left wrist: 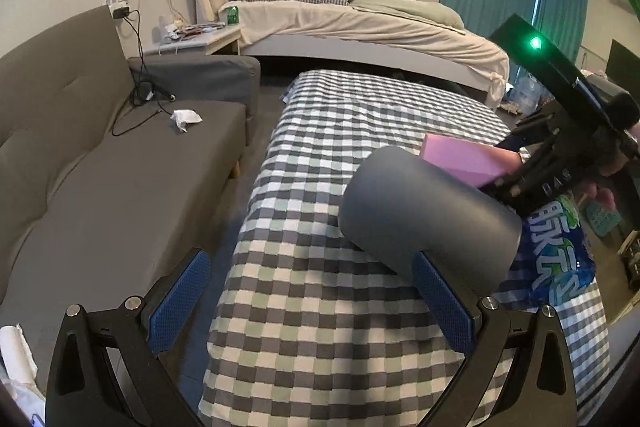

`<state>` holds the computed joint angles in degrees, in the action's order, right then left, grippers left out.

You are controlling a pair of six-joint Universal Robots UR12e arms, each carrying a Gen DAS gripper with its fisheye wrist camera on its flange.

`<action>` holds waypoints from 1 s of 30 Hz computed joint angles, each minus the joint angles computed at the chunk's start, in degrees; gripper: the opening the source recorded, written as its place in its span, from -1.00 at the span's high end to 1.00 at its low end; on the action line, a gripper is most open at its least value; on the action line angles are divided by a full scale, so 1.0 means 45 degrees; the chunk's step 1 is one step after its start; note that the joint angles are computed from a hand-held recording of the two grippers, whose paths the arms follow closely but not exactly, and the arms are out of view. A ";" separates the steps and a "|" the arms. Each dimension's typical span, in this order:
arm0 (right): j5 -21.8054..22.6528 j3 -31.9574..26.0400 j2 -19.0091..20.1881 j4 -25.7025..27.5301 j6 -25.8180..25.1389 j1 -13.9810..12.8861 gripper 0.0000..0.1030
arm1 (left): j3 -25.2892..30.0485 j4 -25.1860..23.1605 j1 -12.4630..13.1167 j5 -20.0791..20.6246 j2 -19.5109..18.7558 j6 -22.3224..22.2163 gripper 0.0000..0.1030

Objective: Flip cup upside down
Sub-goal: 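Grasp the pink hexagonal cup with the right tool and lift it, then carry the pink cup toward the left tool while the left tool closes on it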

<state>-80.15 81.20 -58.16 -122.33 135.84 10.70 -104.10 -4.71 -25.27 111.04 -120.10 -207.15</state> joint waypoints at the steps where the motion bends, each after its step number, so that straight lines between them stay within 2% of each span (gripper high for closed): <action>1: 0.0091 0.0016 -0.0034 0.0046 0.0059 -0.0022 -0.39 | -0.0024 -0.0032 0.0005 -0.0010 0.0032 -0.0093 -1.00; 3: 0.0463 0.0195 -0.0215 -0.0218 0.0132 -0.0084 -0.30 | -0.0114 0.0012 0.0047 -0.0234 0.0124 -0.0204 -1.00; 6: 0.1029 0.0718 -0.0754 -0.1176 0.0207 -0.0178 -0.27 | -0.0200 0.0013 0.0003 -0.0200 0.0256 -0.0049 -1.00; 11: 0.0745 0.1792 -0.1997 -0.2247 0.0440 -0.0180 -0.27 | -0.0416 -0.0005 -0.0131 0.0061 0.0599 -0.0167 -1.00; 12: 0.0765 0.2321 -0.2576 -0.2455 0.0405 -0.0331 -0.27 | -0.0457 -0.0052 -0.0163 0.0091 0.0699 -0.0248 -1.00; 16: 0.0284 0.3744 -0.4000 -0.2992 0.1063 -0.0404 -0.27 | -0.0677 0.0207 -0.0351 0.0407 0.1022 -0.0450 -1.00; 17: 0.0281 0.4254 -0.4379 -0.3149 0.1585 -0.0462 -0.27 | -0.0742 0.0198 -0.0420 0.0529 0.1111 -0.0582 -1.00; 21: 0.0480 0.5746 -0.4903 -0.4530 0.4427 -0.0423 -0.27 | -0.0898 -0.0023 -0.0624 0.0795 0.1294 -0.1010 -1.00; 25: 0.0235 0.6974 -0.5067 -0.5911 0.6847 -0.0410 -0.27 | -0.0967 -0.0545 -0.0895 0.1001 0.1411 -0.0981 -1.00; 27: 0.0153 0.7309 -0.5012 -0.6209 0.7792 -0.0391 -0.27 | -0.0983 -0.0797 -0.1025 0.0976 0.1443 -0.0951 -1.00; 29: -0.0104 0.7208 -0.4816 -0.6214 0.7987 -0.0286 -0.27 | -0.0968 -0.1018 -0.1084 0.0824 0.1452 -0.0863 -1.00; 30: -0.0556 0.7270 -0.4753 -0.6418 0.7932 -0.0145 -0.27 | -0.0924 -0.1154 -0.1128 0.0845 0.1441 -0.0777 -1.00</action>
